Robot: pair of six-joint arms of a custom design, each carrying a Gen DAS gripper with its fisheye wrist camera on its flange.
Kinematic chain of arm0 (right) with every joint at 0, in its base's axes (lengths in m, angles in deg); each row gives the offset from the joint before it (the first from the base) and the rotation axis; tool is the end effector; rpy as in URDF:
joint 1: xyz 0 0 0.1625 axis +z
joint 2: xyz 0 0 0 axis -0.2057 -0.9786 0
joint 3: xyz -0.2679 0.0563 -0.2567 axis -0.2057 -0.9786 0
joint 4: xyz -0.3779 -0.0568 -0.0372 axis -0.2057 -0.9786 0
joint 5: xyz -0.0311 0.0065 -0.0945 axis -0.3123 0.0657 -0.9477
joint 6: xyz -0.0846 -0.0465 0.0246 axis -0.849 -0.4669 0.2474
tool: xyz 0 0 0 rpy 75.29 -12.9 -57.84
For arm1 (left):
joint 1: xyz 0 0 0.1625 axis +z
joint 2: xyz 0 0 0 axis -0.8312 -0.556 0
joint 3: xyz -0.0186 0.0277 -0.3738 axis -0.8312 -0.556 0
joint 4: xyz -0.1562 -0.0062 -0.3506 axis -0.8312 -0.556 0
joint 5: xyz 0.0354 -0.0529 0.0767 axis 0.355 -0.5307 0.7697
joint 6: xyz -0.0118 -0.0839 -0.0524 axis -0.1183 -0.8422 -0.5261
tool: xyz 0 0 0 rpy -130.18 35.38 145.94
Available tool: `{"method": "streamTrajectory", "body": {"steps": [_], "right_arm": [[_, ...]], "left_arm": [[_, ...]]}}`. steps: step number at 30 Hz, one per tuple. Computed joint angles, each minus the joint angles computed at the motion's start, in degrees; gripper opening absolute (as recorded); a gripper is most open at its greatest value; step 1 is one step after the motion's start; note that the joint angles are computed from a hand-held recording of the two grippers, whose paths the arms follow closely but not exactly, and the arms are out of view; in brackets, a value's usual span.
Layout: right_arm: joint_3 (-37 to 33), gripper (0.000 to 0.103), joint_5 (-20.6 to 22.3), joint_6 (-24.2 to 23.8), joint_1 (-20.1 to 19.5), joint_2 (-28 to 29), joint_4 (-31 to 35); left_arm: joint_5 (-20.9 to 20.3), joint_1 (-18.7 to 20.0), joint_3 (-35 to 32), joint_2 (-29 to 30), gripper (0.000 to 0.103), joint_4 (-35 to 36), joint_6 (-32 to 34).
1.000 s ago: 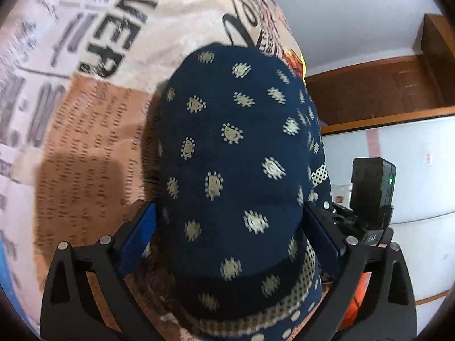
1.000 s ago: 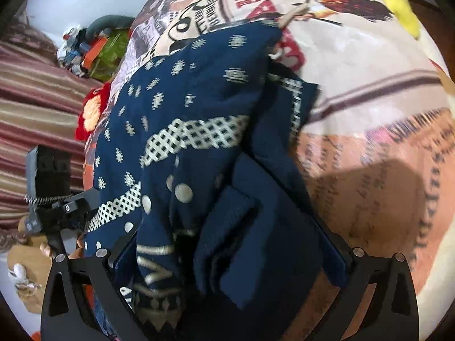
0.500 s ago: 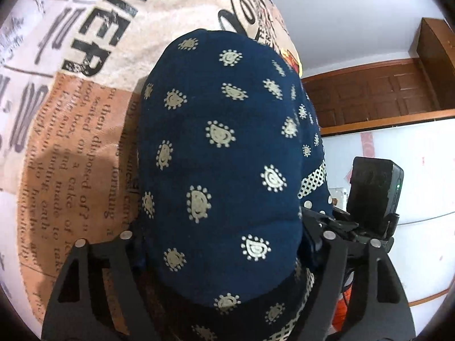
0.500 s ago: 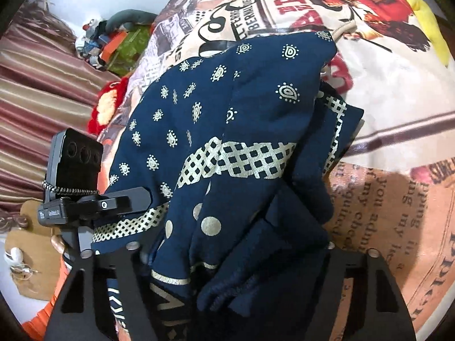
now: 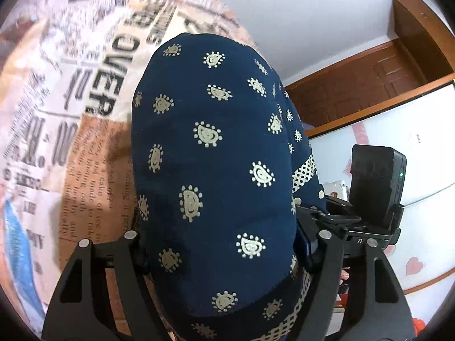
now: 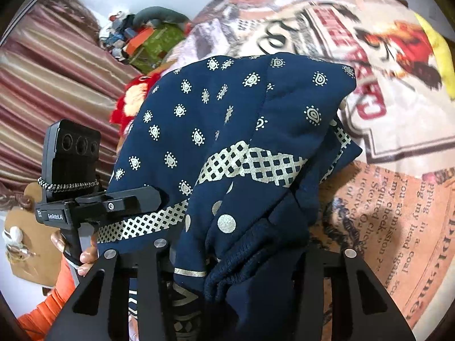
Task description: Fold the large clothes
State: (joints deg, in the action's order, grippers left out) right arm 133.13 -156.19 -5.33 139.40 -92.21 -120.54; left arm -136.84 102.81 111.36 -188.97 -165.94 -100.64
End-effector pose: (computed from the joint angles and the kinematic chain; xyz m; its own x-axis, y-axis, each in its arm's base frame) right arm 0.4532 -0.4144 0.1024 -0.9465 -0.2553 0.1973 -0.2970 0.9282 -0.2240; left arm -0.1591 -0.3840 0.4580 -0.9853 0.1711 -0.0002 0.1647 0.9482 -0.2718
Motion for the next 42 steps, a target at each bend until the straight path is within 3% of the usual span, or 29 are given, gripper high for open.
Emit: {"method": "streamTrajectory", "body": {"steps": [9, 15, 23, 34, 38, 42], "right_arm": [[-7.2, 0.043, -2.9, -0.9, 6.4, 2.3, 1.5], [-15.2, 0.043, -2.7, -1.9, 9.3, 8.3, 2.3], [-28.0, 0.043, 0.8, -1.6, 10.3, 20.5, 5.0], [-38.4, 0.042, 3.0, 1.7, 6.1, 33.4, 13.7], [-38.3, 0.042, 2.4, 2.4, 4.5, 34.7, 16.2], [-38.2, 0.048, 1.0, 0.5, 4.7, 34.8, 17.1]], "left_arm": [[6.8, -7.2, -5.5, -6.3, 0.073, 6.5, -2.4], [10.5, -6.7, -10.4, -7.2, 0.073, 10.1, -2.0], [11.7, 1.2, -11.7, -10.6, 0.073, 12.5, 0.3], [3.9, 22.2, -5.8, -7.9, 0.073, 8.4, 9.6], [5.9, 22.8, -3.7, -8.0, 0.073, 7.8, 12.5], [11.2, 18.8, -2.9, -10.0, 0.074, 9.6, 10.4]]}}
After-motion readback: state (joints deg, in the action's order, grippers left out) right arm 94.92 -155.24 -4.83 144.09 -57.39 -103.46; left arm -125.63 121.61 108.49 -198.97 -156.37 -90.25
